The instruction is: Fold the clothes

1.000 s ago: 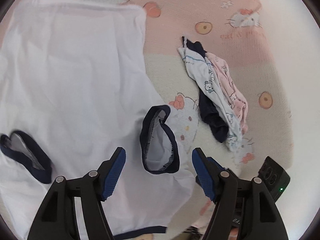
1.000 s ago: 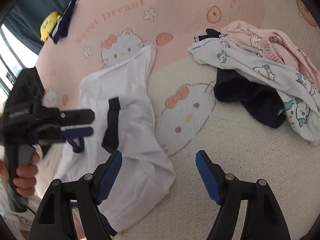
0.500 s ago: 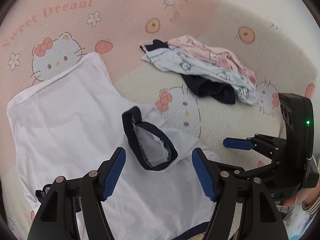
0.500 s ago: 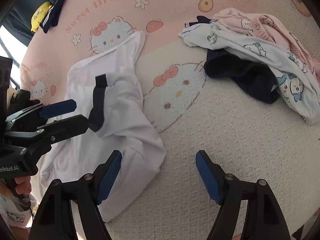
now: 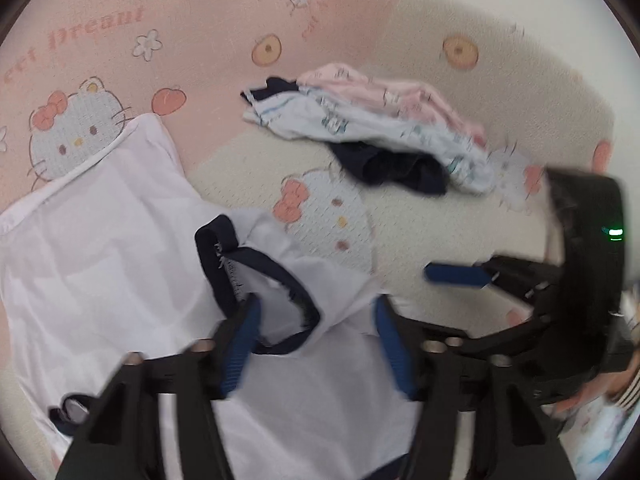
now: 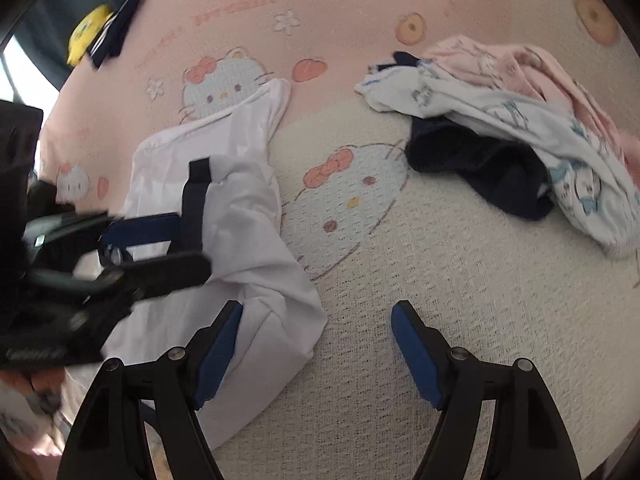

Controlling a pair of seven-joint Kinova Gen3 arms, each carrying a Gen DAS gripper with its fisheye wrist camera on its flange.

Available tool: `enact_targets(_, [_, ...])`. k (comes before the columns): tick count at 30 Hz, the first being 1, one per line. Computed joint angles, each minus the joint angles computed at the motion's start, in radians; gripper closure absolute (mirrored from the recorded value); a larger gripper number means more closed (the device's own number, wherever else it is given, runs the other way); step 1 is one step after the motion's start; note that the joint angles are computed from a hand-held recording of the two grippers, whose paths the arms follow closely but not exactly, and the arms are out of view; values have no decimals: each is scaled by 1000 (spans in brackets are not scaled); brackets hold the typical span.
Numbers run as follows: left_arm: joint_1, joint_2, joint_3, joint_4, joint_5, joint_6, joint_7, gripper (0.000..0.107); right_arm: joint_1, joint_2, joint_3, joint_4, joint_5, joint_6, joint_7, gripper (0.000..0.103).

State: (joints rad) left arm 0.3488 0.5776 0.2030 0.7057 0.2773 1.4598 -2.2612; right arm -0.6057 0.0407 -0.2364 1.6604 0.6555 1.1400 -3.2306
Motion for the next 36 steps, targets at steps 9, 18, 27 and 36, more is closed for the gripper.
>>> enact_targets(9, [14, 19, -13, 15, -15, -11, 29, 98, -60, 85, 27, -90, 20, 111, 107, 28])
enact_targets(18, [1, -1, -16, 23, -16, -50, 123, 101, -62, 92, 55, -120, -14, 93, 36, 34])
enact_targets(27, [-61, 26, 7, -64, 54, -4, 209, 101, -80, 115, 59, -152, -26, 134, 76, 49])
enact_targets(36, [-16, -33, -36, 31, -10, -106, 220, 101, -120, 148, 54, -218, -28, 231, 152, 90])
